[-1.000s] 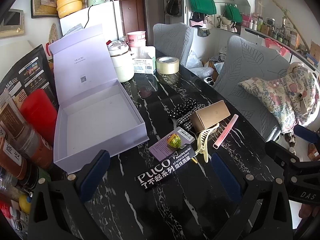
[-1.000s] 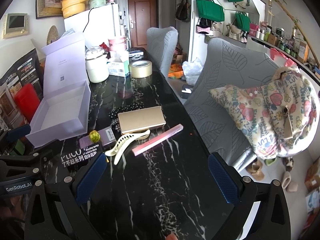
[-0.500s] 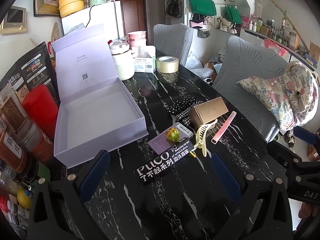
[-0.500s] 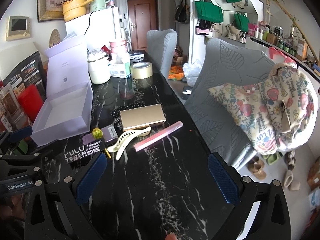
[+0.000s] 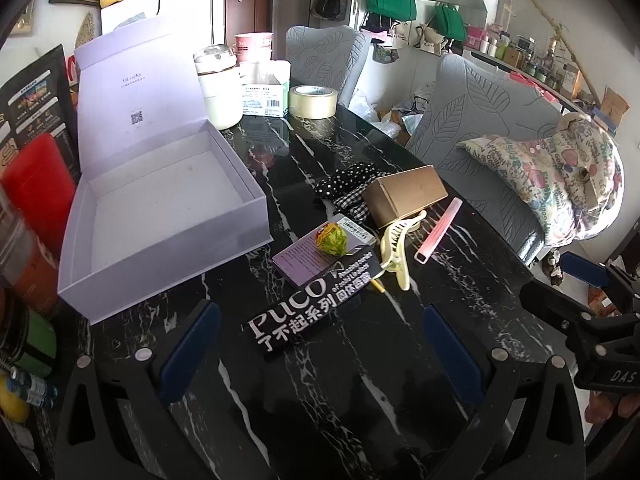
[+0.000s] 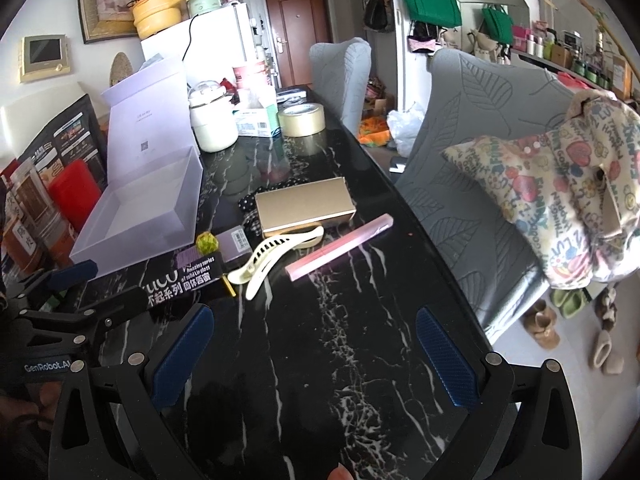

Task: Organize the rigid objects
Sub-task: 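Reach the left gripper down and grasp the black PUCO lip-gloss box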

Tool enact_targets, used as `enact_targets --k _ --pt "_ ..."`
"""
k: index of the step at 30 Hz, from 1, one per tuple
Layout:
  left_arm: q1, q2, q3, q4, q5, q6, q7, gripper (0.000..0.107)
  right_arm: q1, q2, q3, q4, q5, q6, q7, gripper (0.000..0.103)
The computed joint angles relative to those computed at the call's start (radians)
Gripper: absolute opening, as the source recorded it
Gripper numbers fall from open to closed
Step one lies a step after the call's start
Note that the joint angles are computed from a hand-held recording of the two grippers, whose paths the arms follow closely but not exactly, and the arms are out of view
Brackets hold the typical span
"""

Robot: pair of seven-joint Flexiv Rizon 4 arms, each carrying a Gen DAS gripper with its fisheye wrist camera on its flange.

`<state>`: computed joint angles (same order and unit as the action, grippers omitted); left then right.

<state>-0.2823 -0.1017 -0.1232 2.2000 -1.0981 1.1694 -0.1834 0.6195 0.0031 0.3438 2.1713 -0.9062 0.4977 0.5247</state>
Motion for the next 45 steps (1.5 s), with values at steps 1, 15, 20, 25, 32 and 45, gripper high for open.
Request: enact_targets --k 1,15,20,25,32,45 --pt "0.000 -0.007 -0.003 -0.004 -0.013 0.002 0.011 0.103 -0.003 -0.001 -0.003 0.004 -0.005 0.013 -0.001 0.103" --pt "0.030 -0.122 -0.034 -0.067 0.183 0.015 -0.091 0.081 -0.073 -0.017 -0.048 0.063 -0.039 0.202 -0.036 0.103" --pt "0.045 -0.145 -0.048 -0.073 0.255 0.043 -0.135 0.067 -0.093 -0.020 -0.057 0.079 -0.036 0.239 -0.038 0.103" --pt "0.061 -0.156 -0.070 -0.069 0.298 0.073 -0.143 0.059 -0.109 -0.025 -0.067 0.087 -0.038 0.269 -0.042 0.103" --pt "0.077 -0.164 -0.093 -0.060 0.346 0.128 -0.174 0.026 -0.133 -0.040 -0.086 0.086 -0.045 0.311 -0.053 0.103" --pt "0.085 -0.118 -0.066 -0.052 0.322 0.003 -0.192 0.025 -0.147 -0.108 -0.118 0.019 0.071 0.261 -0.122 0.077"
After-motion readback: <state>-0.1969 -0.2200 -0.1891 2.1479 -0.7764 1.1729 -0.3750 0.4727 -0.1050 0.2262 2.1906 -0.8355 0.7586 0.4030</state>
